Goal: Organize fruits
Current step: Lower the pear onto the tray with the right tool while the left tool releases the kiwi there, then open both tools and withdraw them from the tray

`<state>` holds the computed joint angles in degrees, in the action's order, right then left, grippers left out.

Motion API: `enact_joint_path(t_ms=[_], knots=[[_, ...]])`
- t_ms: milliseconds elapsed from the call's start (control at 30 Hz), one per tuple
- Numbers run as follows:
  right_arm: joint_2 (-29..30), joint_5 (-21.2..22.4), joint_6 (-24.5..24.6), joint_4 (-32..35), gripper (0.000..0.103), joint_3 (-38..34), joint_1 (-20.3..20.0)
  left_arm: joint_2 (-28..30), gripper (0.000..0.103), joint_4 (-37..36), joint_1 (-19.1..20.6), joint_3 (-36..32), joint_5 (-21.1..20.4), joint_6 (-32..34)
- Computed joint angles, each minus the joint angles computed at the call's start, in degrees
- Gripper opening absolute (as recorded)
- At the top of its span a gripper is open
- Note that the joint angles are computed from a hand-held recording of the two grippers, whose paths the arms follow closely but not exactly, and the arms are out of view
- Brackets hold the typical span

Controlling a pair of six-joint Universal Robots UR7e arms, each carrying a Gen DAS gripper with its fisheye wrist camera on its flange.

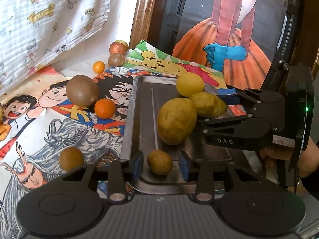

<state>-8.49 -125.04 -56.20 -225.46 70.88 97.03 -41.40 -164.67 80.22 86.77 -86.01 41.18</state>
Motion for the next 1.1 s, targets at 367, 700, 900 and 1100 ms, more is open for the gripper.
enact_joint_path(t_ms=[367,700,900,1100], knots=[[-3.06,0.53,1.12,-6.2,0.095,8.58,3.58,-5.0,0.084,-7.83,-0.09,6.49,-0.66,-4.95],[-3.92,-3.16,7.29,-12.52,0.102,17.42,10.15,-11.55,0.103,-17.47,1.09,15.55,-1.48,-9.36],[-2.15,-8.09,14.25,-13.31,0.102,19.55,14.56,-16.07,0.103,-21.75,1.52,21.45,-0.41,-7.44],[0.31,-13.19,21.67,-13.55,0.102,19.69,18.43,-20.35,0.103,-22.14,2.66,25.75,1.15,-7.82]])
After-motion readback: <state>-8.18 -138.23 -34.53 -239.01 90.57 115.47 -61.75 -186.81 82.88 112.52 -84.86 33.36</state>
